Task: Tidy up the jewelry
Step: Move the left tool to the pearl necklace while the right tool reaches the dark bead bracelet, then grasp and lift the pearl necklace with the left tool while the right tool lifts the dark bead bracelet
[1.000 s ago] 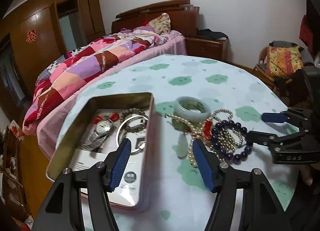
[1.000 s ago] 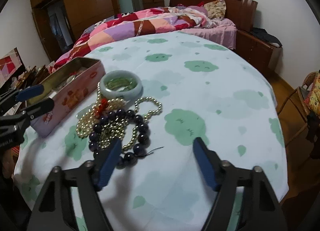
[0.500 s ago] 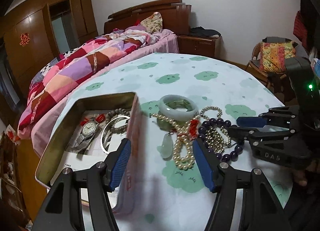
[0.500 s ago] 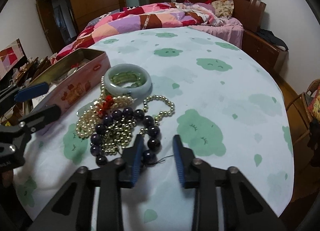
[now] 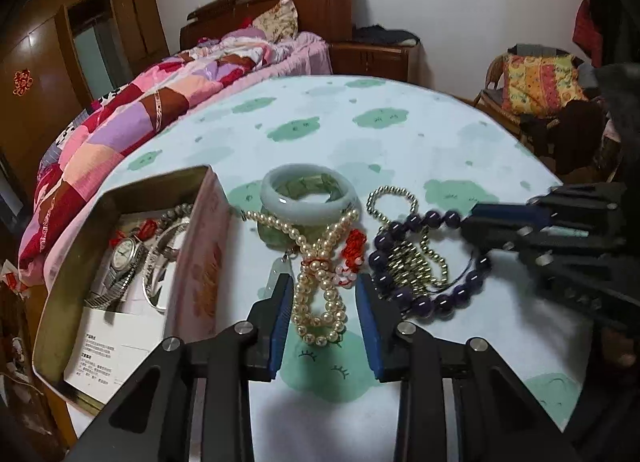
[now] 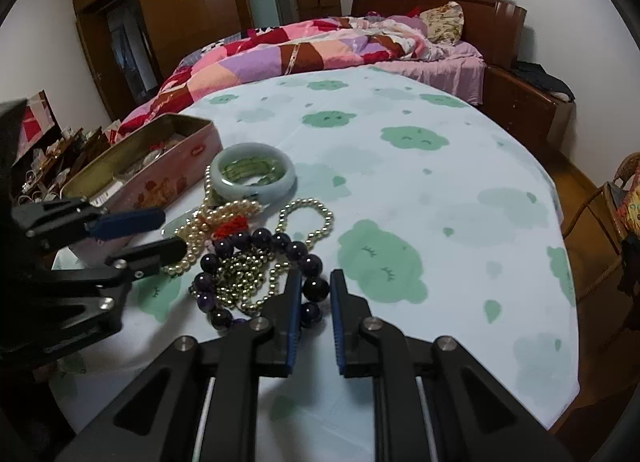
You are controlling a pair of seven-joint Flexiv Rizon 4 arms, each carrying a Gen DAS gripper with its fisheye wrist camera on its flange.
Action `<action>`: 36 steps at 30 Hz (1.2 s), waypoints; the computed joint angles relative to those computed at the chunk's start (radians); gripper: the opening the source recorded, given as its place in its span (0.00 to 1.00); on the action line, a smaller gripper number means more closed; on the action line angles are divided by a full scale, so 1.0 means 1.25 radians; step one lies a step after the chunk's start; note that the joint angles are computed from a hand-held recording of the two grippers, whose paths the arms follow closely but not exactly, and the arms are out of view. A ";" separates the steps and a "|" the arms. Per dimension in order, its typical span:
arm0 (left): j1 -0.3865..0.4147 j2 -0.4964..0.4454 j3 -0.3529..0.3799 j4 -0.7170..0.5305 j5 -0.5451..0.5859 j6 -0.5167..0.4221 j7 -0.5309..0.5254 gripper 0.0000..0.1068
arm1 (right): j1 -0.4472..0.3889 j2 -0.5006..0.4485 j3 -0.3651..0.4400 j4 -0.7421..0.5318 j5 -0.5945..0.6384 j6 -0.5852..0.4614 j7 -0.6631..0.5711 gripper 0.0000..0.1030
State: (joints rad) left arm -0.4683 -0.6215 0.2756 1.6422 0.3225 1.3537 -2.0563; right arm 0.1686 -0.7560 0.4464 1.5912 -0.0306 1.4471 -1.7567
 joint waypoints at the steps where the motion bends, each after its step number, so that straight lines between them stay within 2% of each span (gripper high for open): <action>1: 0.006 -0.004 -0.008 -0.005 -0.005 -0.008 0.008 0.26 | -0.001 0.001 -0.002 0.001 0.002 0.004 0.002 0.16; 5: 0.013 -0.012 -0.017 -0.014 -0.013 -0.029 0.014 0.20 | -0.009 0.001 -0.006 0.005 0.007 0.023 0.013 0.16; 7: 0.031 -0.014 -0.038 -0.012 -0.029 -0.034 0.027 0.09 | -0.015 0.000 -0.005 0.008 0.007 0.029 0.017 0.16; 10: 0.049 -0.013 -0.055 0.001 -0.048 -0.020 0.037 0.06 | -0.025 -0.008 0.003 0.005 0.005 0.023 0.022 0.16; 16: 0.037 0.010 -0.035 0.036 -0.056 0.031 0.023 0.05 | -0.037 -0.007 0.019 0.016 0.001 0.053 0.021 0.16; 25: -0.011 0.053 0.029 0.078 -0.050 0.102 -0.009 0.05 | -0.052 0.004 0.041 0.040 -0.029 0.104 0.039 0.16; 32: -0.074 0.066 0.111 0.071 -0.016 0.121 -0.053 0.05 | -0.070 0.009 0.065 0.054 -0.066 0.140 0.064 0.16; 36: -0.089 0.074 0.132 0.071 0.000 0.130 -0.068 0.05 | -0.082 0.013 0.076 0.061 -0.091 0.157 0.082 0.16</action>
State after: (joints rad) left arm -0.5798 -0.5285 0.4409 1.7314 0.3227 1.5163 -2.1418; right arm 0.0665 -0.7397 0.5411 1.6677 -0.1441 1.6429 -1.6543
